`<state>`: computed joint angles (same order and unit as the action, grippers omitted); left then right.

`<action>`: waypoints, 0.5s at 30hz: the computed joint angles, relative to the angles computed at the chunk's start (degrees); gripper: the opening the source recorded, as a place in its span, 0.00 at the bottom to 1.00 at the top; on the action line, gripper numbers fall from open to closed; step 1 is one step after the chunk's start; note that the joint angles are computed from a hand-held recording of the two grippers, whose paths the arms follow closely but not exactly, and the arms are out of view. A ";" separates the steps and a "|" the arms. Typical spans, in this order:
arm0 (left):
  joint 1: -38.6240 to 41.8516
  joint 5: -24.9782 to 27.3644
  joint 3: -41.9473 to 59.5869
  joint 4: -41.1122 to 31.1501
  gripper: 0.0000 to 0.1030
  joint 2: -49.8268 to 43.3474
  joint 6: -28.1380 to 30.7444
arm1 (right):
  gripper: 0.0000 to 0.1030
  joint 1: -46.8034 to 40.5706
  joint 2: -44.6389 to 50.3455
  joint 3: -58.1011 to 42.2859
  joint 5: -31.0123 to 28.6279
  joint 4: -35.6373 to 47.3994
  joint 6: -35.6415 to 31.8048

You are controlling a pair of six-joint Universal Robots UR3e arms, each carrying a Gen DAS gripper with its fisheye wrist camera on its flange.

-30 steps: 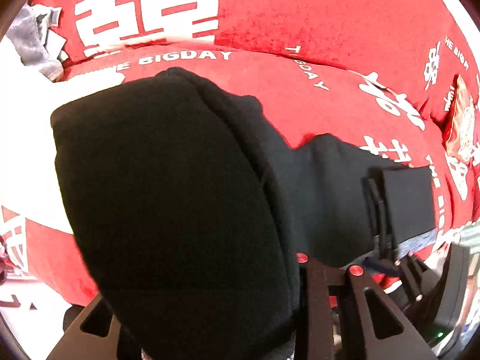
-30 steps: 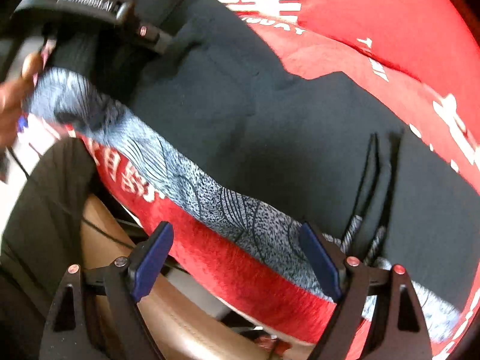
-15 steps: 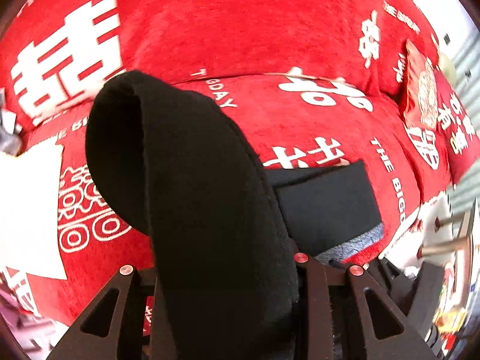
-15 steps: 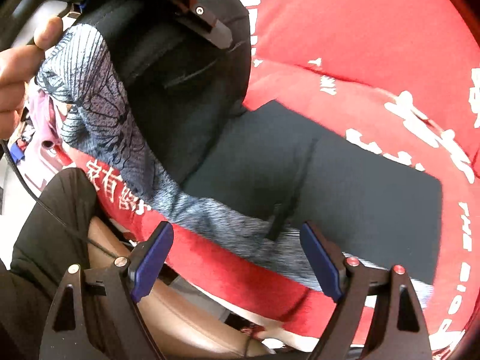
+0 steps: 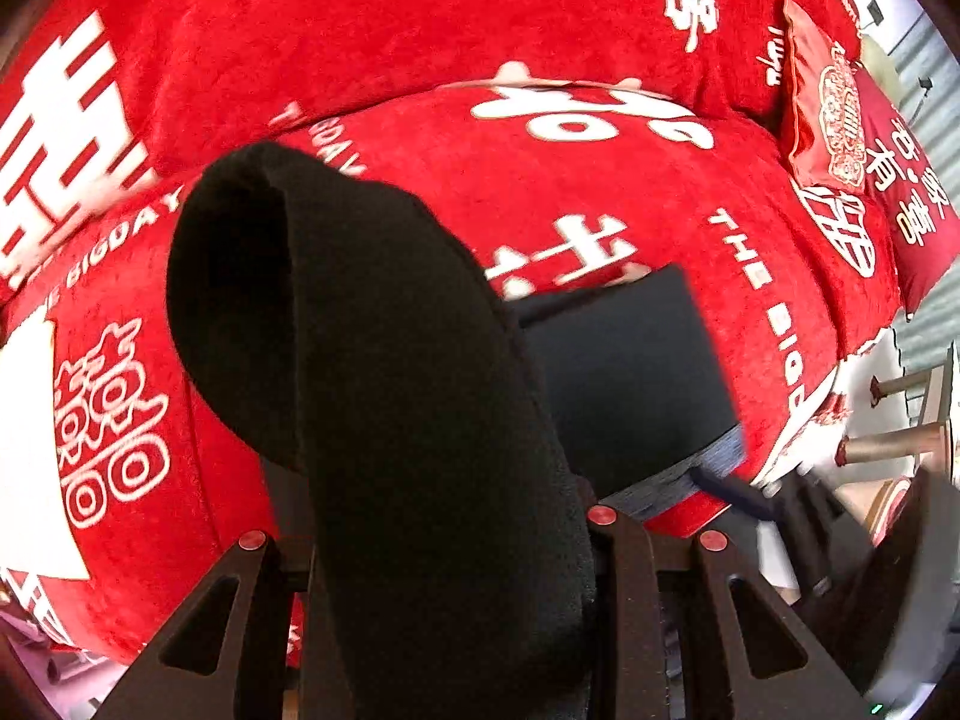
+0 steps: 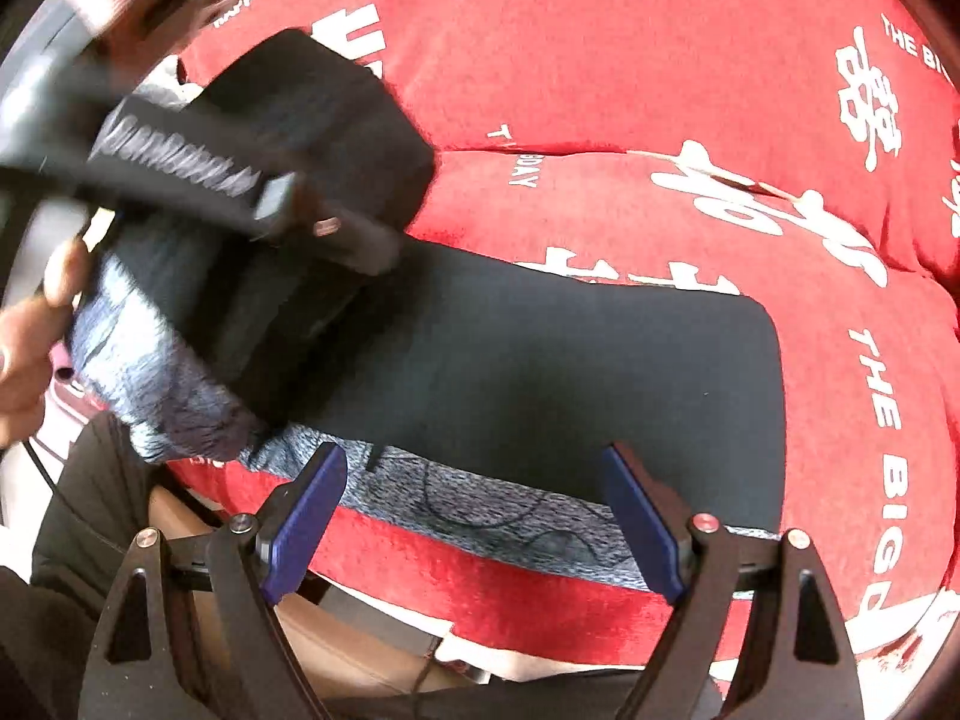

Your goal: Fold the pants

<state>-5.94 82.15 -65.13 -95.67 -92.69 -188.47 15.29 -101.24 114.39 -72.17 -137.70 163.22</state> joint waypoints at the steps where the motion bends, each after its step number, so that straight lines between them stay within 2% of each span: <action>1: -1.13 0.14 3.86 -1.20 0.31 -2.14 -0.44 | 0.86 -0.31 -0.64 0.42 0.08 -0.07 -1.18; 4: -4.21 -0.45 15.16 -4.69 0.32 -9.39 -1.85 | 0.86 -3.15 -3.00 2.51 1.66 -0.04 -3.54; 10: -11.06 3.02 30.46 -8.96 0.32 -29.71 -6.23 | 0.86 -12.09 -4.97 5.87 4.83 4.73 -6.32; 13: -12.60 4.13 35.31 -10.54 0.49 -36.62 -7.21 | 0.86 -15.52 -5.45 6.81 6.68 7.45 -8.69; 15: -13.42 3.71 39.80 -12.07 0.71 -38.84 -6.60 | 0.86 -17.01 -5.25 6.98 7.88 8.30 -9.66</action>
